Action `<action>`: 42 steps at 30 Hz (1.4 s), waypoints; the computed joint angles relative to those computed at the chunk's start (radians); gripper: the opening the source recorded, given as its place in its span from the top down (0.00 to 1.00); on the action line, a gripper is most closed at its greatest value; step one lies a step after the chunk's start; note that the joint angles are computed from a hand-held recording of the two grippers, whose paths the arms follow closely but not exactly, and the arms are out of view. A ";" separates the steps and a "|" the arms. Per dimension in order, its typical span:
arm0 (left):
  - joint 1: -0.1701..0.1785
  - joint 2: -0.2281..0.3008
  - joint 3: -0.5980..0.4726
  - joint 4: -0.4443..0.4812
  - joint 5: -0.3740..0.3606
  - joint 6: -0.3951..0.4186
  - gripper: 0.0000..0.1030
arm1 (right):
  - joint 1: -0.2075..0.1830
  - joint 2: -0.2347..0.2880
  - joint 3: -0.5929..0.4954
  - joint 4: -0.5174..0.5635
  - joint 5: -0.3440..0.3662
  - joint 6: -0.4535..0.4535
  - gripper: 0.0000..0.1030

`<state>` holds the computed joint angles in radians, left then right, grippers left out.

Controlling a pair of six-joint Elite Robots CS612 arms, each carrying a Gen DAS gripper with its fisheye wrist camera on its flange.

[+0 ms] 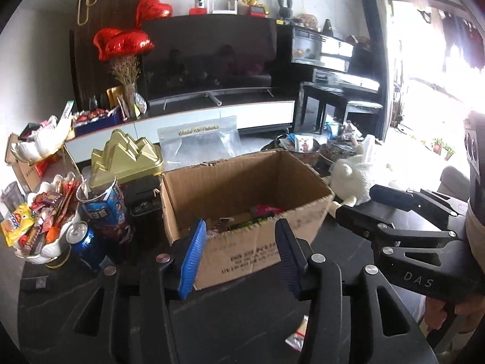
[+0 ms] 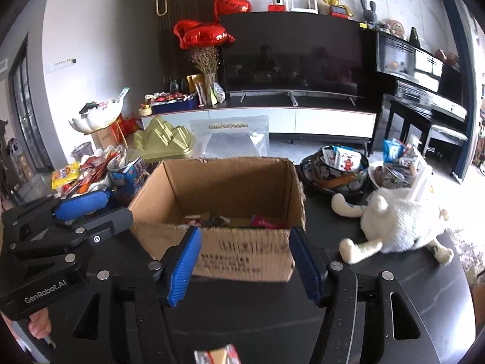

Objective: Organize snacks
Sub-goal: 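Move both tools back to the last clear cracker packet, then grasp the clear packet with the yellow cracker with the left tool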

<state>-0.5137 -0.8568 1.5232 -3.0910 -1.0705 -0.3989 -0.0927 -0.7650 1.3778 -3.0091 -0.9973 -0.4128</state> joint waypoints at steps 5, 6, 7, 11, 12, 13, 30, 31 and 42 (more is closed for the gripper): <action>-0.024 -0.012 0.033 -0.026 0.004 0.030 0.52 | -0.019 -0.028 0.059 -0.032 0.005 0.011 0.37; -0.028 -0.014 0.038 -0.030 -0.001 0.035 0.52 | -0.023 -0.034 0.070 -0.030 0.008 0.010 0.36; -0.030 -0.015 0.041 -0.034 -0.005 0.038 0.52 | -0.027 -0.040 0.080 -0.025 0.008 0.011 0.36; -0.042 -0.017 0.057 -0.043 -0.022 0.059 0.52 | -0.040 -0.054 0.119 -0.037 0.008 0.002 0.36; -0.045 -0.017 0.061 -0.043 -0.024 0.061 0.52 | -0.043 -0.058 0.131 -0.044 0.005 -0.007 0.36; -0.049 -0.017 0.065 -0.042 -0.028 0.063 0.51 | -0.045 -0.061 0.142 -0.051 0.003 -0.010 0.36; -0.060 0.036 0.070 0.024 -0.171 0.053 0.50 | -0.069 -0.050 0.215 0.002 -0.091 -0.064 0.32; -0.060 0.040 0.068 0.028 -0.176 0.057 0.50 | -0.069 -0.046 0.218 -0.004 -0.106 -0.065 0.32; -0.040 0.097 0.016 0.128 -0.314 0.079 0.46 | -0.072 0.000 0.197 0.041 -0.149 -0.005 0.32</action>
<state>-0.5540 -0.7603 1.5396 -2.9629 -1.3848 -0.3203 -0.1651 -0.7646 1.5744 -2.9679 -1.1466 -0.4180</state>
